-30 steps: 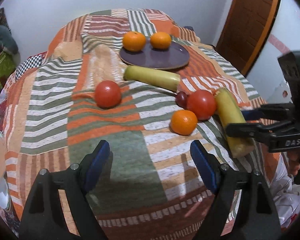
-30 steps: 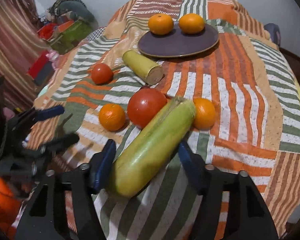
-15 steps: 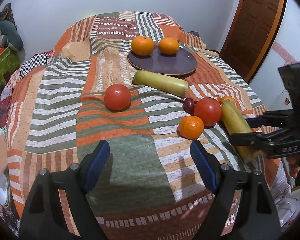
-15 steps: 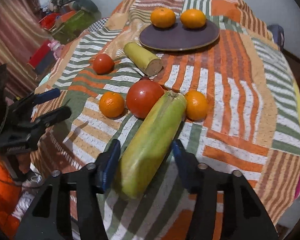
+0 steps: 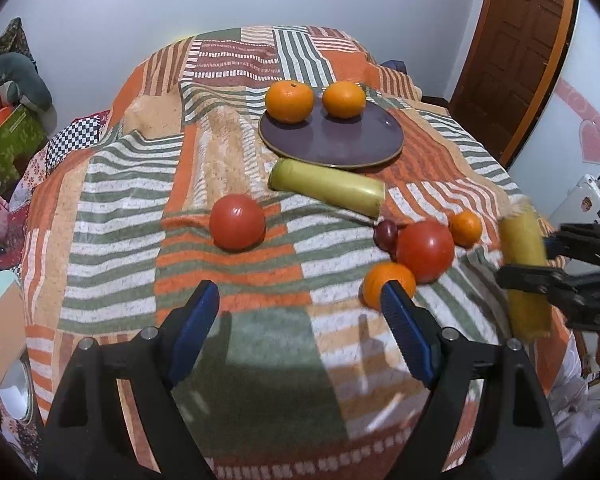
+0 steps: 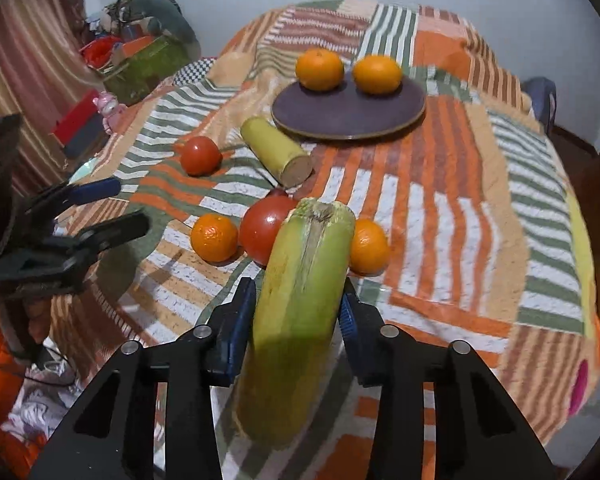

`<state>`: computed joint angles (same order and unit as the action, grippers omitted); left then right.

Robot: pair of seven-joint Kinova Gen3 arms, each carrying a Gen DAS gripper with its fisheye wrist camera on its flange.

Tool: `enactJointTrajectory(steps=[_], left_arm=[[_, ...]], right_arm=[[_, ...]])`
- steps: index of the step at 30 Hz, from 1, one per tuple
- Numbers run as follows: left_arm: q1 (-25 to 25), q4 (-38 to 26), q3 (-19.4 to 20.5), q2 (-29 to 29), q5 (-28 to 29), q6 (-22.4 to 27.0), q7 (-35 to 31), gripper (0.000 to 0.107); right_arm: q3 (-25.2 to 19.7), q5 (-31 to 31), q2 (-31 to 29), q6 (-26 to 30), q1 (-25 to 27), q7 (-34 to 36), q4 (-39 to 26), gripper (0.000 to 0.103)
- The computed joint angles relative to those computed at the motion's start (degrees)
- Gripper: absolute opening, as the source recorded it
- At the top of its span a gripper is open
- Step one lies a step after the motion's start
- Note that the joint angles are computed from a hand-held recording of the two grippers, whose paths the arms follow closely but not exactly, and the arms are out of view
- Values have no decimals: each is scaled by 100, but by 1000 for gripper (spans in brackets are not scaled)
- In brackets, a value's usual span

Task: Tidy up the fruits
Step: 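Grasp the large yellow-green vegetable with the right tool and lift it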

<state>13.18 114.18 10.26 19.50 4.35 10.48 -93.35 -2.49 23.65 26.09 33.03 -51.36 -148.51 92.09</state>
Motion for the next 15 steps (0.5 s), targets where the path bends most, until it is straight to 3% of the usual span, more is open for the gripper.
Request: enactJointTrajectory(steps=[5, 15], left_arm=[[858, -805, -696, 380, -363, 557, 657, 84], [1173, -2773, -618, 1552, -707, 1956, 1215, 85]], right_arm=[[281, 520, -311, -236, -193, -447, 313, 35], [396, 1474, -656, -263, -16, -1033, 484, 34]])
